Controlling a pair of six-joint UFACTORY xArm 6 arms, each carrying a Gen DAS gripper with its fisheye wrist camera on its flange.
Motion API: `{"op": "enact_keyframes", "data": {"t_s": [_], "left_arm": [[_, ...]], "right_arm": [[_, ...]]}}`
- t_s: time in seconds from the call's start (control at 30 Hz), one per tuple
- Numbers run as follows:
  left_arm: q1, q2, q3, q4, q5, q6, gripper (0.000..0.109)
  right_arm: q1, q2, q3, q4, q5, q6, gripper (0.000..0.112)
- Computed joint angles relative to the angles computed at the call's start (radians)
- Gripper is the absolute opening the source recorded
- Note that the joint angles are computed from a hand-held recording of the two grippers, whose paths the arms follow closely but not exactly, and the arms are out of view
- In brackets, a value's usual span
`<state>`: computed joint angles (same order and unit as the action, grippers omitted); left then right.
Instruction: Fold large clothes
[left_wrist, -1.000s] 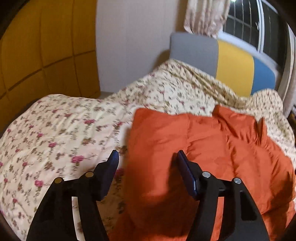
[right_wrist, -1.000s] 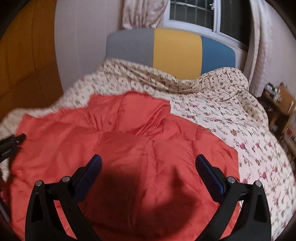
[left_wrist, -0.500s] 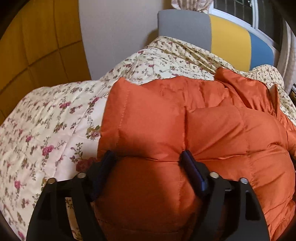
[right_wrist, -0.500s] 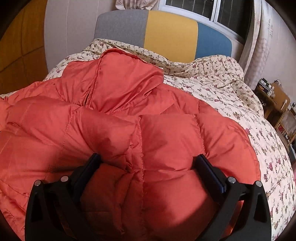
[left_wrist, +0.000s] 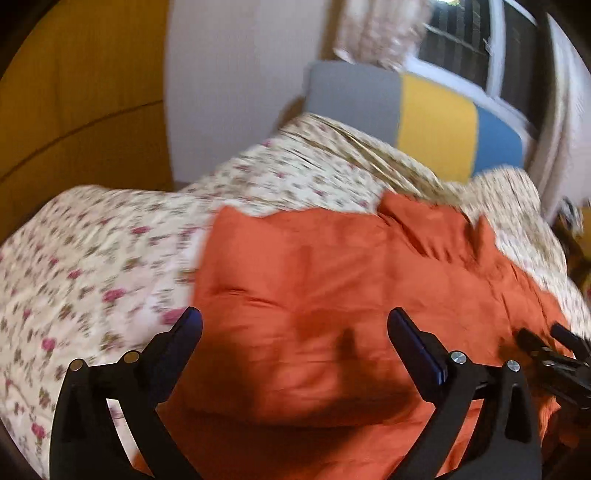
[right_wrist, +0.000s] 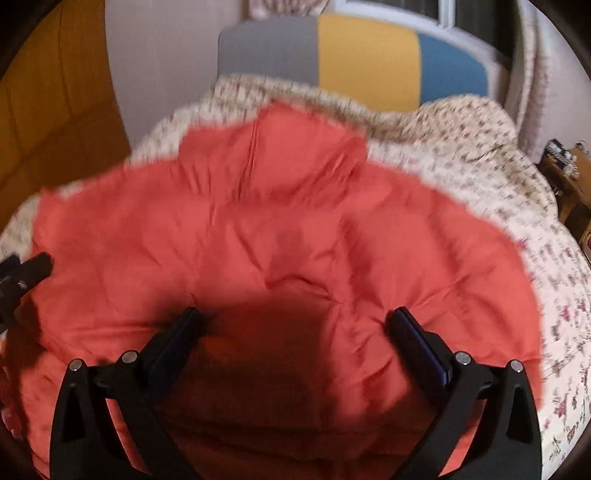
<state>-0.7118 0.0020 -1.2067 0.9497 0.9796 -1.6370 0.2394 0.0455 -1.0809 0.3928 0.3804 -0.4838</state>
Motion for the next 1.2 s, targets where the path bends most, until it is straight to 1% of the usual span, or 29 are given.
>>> {"op": "enact_keyframes", "data": {"t_s": [0.03,0.1,0.13,0.2,0.27,0.37,0.4,0.5,0.57,0.6,0.67,0.73,0.77,0.8,0.83,0.87,0.93,1.03,1.1,1.13,1.2], "left_arm": [[0.004,0.031,-0.026,-0.015,-0.007,0.034,0.100],[0.014,0.123,-0.092,-0.092,0.001,0.153,0.100],[0.020,0.152,-0.102,-0.112,-0.006,0.173,0.100],[0.043,0.164,-0.092,-0.143,-0.044,0.178,0.100],[0.051,0.180,-0.105,-0.161,-0.046,0.199,0.100],[0.054,0.172,-0.093,-0.157,-0.060,0.189,0.100],[0.055,0.163,-0.085,-0.154,-0.066,0.182,0.100],[0.027,0.109,-0.047,-0.137,-0.053,0.156,0.100],[-0.016,0.053,-0.008,-0.109,-0.030,0.122,0.100],[-0.035,0.027,0.011,-0.100,-0.019,0.111,0.100],[-0.088,-0.036,0.060,-0.093,0.018,0.089,0.100],[-0.126,-0.084,0.107,-0.079,0.031,0.067,0.100],[-0.166,-0.117,0.137,-0.069,0.076,0.043,0.100],[-0.189,-0.131,0.150,-0.064,0.105,0.029,0.100],[-0.220,-0.149,0.166,-0.061,0.141,0.007,0.100],[-0.256,-0.174,0.190,-0.060,0.181,-0.026,0.100],[-0.314,-0.230,0.247,-0.061,0.223,-0.093,0.100],[-0.372,-0.289,0.303,-0.088,0.286,-0.164,0.100],[-0.402,-0.329,0.340,-0.101,0.307,-0.215,0.100],[-0.413,-0.347,0.356,-0.108,0.313,-0.239,0.100],[-0.440,-0.390,0.393,-0.118,0.323,-0.297,0.100]], "right_arm": [[0.000,0.006,0.000,-0.003,-0.007,-0.003,0.101],[0.002,0.018,0.004,-0.033,-0.032,0.017,0.101],[0.003,0.022,0.007,-0.049,-0.046,0.027,0.101],[0.003,0.030,0.006,-0.069,-0.058,0.039,0.101],[-0.001,0.034,0.001,-0.029,-0.048,0.007,0.101],[-0.025,0.022,-0.025,0.033,0.027,-0.042,0.101],[-0.032,-0.004,-0.014,0.046,0.054,-0.045,0.101],[-0.081,-0.105,0.026,0.150,0.155,-0.103,0.101],[-0.146,-0.187,0.056,0.222,0.260,-0.154,0.101],[-0.167,-0.211,0.066,0.238,0.289,-0.165,0.101],[-0.240,-0.284,0.108,0.284,0.376,-0.211,0.101],[-0.316,-0.362,0.164,0.313,0.441,-0.249,0.101],[-0.357,-0.395,0.189,0.326,0.470,-0.270,0.101],[-0.388,-0.423,0.208,0.334,0.493,-0.286,0.101],[-0.442,-0.458,0.234,0.349,0.527,-0.316,0.101],[-0.474,-0.480,0.250,0.353,0.543,-0.330,0.100],[-0.546,-0.525,0.283,0.359,0.578,-0.368,0.098],[-0.636,-0.571,0.312,0.365,0.647,-0.408,0.094],[-0.704,-0.598,0.333,0.369,0.697,-0.449,0.088],[-0.727,-0.604,0.340,0.366,0.706,-0.465,0.087],[-0.770,-0.616,0.354,0.353,0.730,-0.483,0.081]]}}
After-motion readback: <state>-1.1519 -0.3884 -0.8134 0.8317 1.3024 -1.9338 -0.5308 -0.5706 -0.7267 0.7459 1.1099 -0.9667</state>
